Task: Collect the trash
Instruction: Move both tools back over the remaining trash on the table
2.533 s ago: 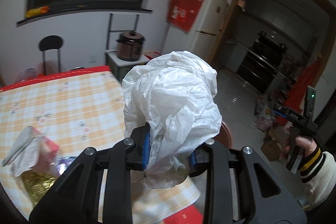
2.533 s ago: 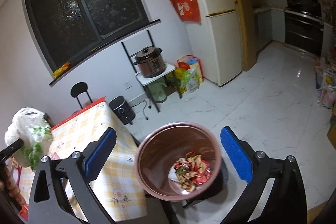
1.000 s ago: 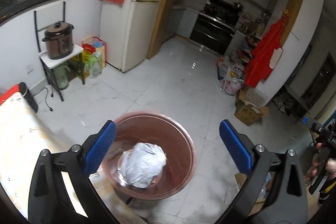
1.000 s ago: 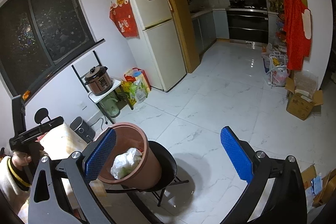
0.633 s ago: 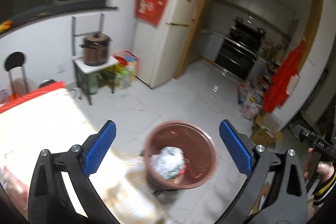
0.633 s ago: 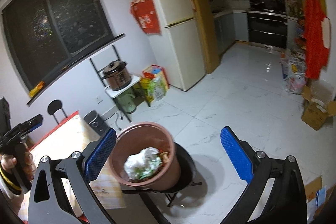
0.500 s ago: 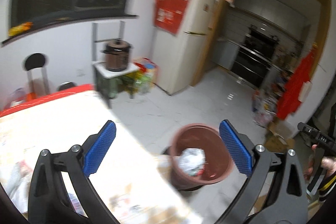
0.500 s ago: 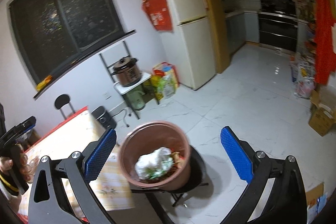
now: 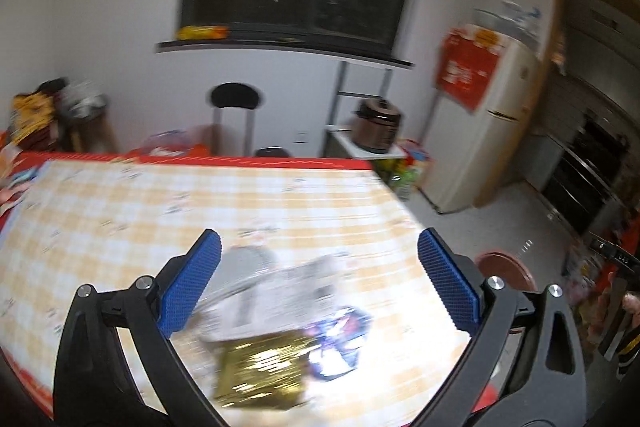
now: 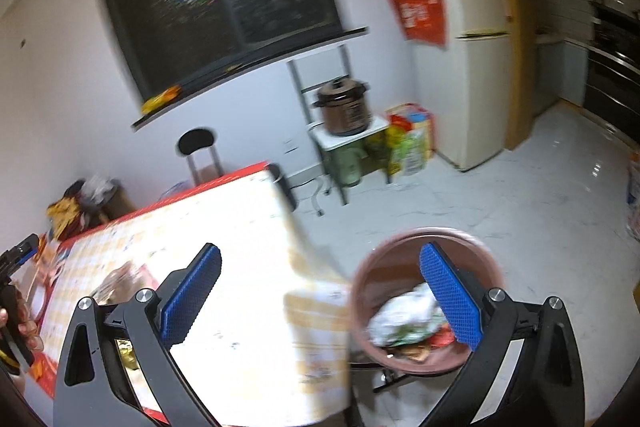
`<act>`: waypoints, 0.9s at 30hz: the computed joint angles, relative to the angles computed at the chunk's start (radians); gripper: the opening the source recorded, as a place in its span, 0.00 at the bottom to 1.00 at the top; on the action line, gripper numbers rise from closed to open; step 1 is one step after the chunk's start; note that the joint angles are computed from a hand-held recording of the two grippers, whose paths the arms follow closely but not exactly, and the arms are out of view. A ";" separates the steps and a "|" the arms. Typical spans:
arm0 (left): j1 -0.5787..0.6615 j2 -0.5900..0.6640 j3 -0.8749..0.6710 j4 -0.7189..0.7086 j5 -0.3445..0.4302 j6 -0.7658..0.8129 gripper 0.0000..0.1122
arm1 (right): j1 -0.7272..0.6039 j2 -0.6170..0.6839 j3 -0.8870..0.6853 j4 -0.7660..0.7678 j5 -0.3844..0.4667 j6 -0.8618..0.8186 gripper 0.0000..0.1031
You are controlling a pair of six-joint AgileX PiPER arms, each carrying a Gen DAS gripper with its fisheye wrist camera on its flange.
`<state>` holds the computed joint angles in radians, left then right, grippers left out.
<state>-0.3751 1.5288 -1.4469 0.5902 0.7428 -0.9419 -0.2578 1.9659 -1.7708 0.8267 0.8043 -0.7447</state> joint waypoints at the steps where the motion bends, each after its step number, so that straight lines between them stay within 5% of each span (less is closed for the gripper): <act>1: 0.023 -0.037 0.041 -0.008 -0.001 0.002 0.87 | 0.021 -0.003 0.001 -0.004 -0.002 0.009 0.95; 9: 0.195 -0.242 0.261 -0.147 -0.038 0.160 0.86 | 0.213 -0.029 -0.002 -0.078 -0.038 0.132 0.95; 16: 0.356 -0.260 0.338 -0.367 -0.112 0.463 0.86 | 0.361 -0.061 0.027 -0.190 -0.069 0.270 0.95; 27: 0.659 -0.182 0.424 -1.014 -0.204 1.204 0.85 | 0.554 -0.020 -0.004 -0.395 -0.101 0.543 0.95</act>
